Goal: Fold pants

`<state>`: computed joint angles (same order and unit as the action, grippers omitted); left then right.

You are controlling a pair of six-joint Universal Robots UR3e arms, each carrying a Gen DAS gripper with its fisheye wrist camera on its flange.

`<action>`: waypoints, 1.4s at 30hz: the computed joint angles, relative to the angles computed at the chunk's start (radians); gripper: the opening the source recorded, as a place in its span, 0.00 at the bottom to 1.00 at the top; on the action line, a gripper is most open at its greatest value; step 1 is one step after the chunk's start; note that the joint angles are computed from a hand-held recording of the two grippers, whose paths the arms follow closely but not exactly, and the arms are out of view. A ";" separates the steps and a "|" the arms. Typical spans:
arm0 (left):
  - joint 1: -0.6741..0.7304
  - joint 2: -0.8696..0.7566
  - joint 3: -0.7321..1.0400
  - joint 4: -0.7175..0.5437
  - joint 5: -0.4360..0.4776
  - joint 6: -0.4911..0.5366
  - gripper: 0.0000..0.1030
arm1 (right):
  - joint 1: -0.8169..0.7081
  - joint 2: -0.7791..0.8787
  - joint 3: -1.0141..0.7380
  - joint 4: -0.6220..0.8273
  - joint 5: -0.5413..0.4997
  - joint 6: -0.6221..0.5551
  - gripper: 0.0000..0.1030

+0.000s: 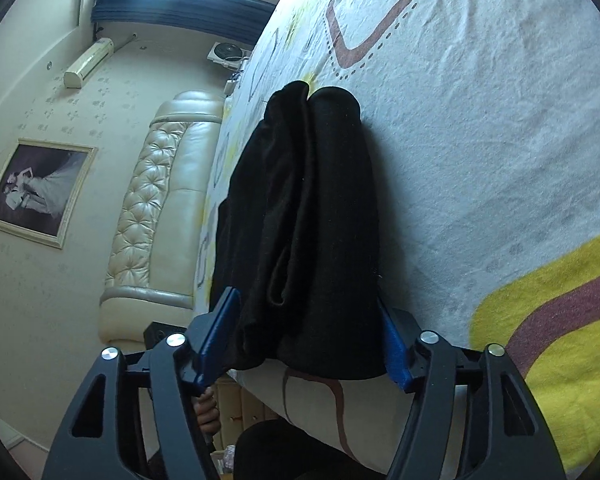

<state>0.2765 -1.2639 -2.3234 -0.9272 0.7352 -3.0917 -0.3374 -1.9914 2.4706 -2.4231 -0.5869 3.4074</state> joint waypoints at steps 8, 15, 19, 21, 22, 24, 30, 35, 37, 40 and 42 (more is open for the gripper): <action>-0.054 -0.001 0.011 0.079 0.067 -0.076 0.56 | 0.018 -0.038 0.014 -0.029 -0.061 0.071 0.42; -0.092 -0.004 -0.014 0.163 0.107 -0.119 0.56 | 0.003 -0.035 0.047 -0.060 -0.057 0.068 0.41; -0.097 -0.010 -0.019 0.177 0.103 -0.124 0.56 | -0.019 -0.064 0.058 -0.016 -0.047 0.034 0.41; -0.090 -0.007 -0.021 0.172 0.098 -0.115 0.56 | -0.024 -0.070 0.063 -0.009 -0.046 0.026 0.41; -0.086 -0.005 -0.022 0.167 0.095 -0.109 0.56 | -0.025 -0.070 0.063 -0.010 -0.046 0.026 0.41; -0.086 -0.004 -0.023 0.167 0.095 -0.111 0.56 | -0.019 -0.069 0.066 -0.028 -0.051 0.037 0.41; -0.092 0.031 -0.013 0.140 0.129 -0.114 0.53 | -0.009 -0.086 0.036 0.005 -0.058 0.034 0.39; -0.094 0.051 -0.016 0.125 0.143 -0.123 0.52 | -0.008 -0.088 0.032 0.007 -0.054 0.042 0.38; -0.091 0.057 -0.018 0.117 0.147 -0.117 0.52 | -0.008 -0.083 0.030 0.007 -0.054 0.040 0.38; -0.092 0.065 -0.017 0.109 0.151 -0.120 0.52 | -0.009 -0.087 0.030 0.012 -0.054 0.040 0.38; -0.096 0.068 -0.011 0.103 0.155 -0.127 0.52 | -0.009 -0.089 0.030 0.015 -0.054 0.039 0.38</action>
